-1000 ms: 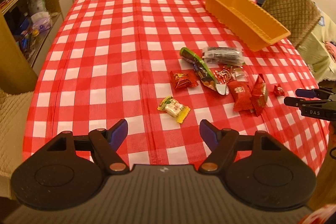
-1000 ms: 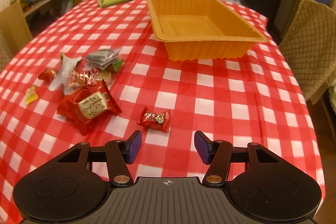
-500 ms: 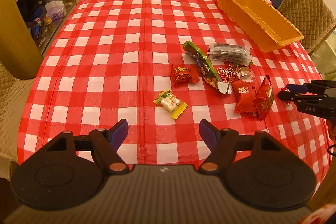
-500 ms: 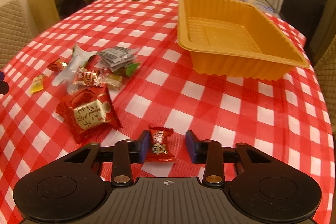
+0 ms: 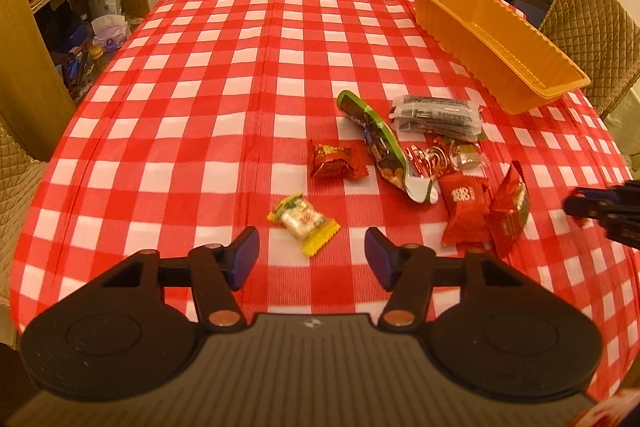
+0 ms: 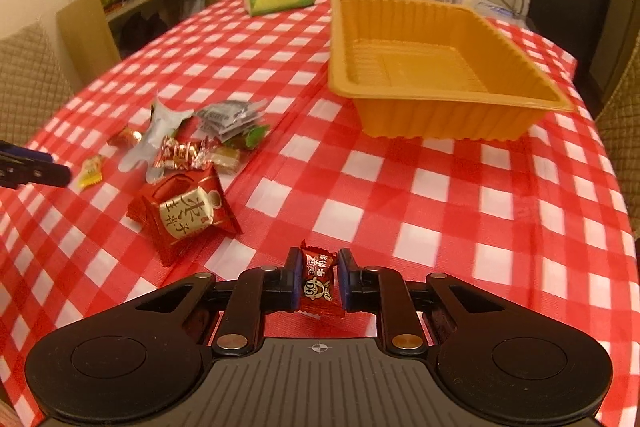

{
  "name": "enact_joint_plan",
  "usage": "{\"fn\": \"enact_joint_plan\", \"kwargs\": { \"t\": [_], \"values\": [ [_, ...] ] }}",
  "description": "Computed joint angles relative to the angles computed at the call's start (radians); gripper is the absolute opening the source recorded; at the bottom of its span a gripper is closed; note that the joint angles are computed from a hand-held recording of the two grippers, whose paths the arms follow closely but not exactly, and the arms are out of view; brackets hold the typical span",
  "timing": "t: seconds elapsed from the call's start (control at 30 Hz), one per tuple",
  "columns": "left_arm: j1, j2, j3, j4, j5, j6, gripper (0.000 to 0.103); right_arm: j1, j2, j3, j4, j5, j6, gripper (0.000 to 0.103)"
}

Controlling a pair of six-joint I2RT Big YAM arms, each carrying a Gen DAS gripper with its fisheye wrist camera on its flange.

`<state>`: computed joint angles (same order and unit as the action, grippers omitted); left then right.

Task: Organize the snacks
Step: 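Grasp the small red candy with the right gripper while the left gripper grasps the yellow-white candy, then carry both candies over the orange tray and open both grippers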

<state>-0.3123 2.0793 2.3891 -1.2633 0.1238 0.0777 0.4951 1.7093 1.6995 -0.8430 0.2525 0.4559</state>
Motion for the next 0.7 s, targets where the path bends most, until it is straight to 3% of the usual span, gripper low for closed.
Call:
{"fn": "enact_joint_plan", "kwargs": {
  "t": [0.37, 0.6, 0.67, 0.7],
  "values": [
    [-0.016, 0.137, 0.190, -0.082, -0.057, -0.049, 0.038, -0.007, -0.112, -0.114, 0.009, 0.060, 0.068, 0.019],
    [-0.025, 0.125, 0.155, -0.050, -0.101, -0.054, 0.029, -0.005, -0.145, -0.156, 0.008, 0.070, 0.099, 0.019],
    [-0.024, 0.121, 0.150, -0.049, -0.098, -0.047, 0.019, -0.005, -0.151, -0.165, 0.010, 0.069, 0.104, 0.019],
    [-0.023, 0.121, 0.152, -0.055, -0.096, -0.043, 0.019, -0.005, -0.154, -0.168, 0.011, 0.068, 0.105, 0.019]
  ]
}}
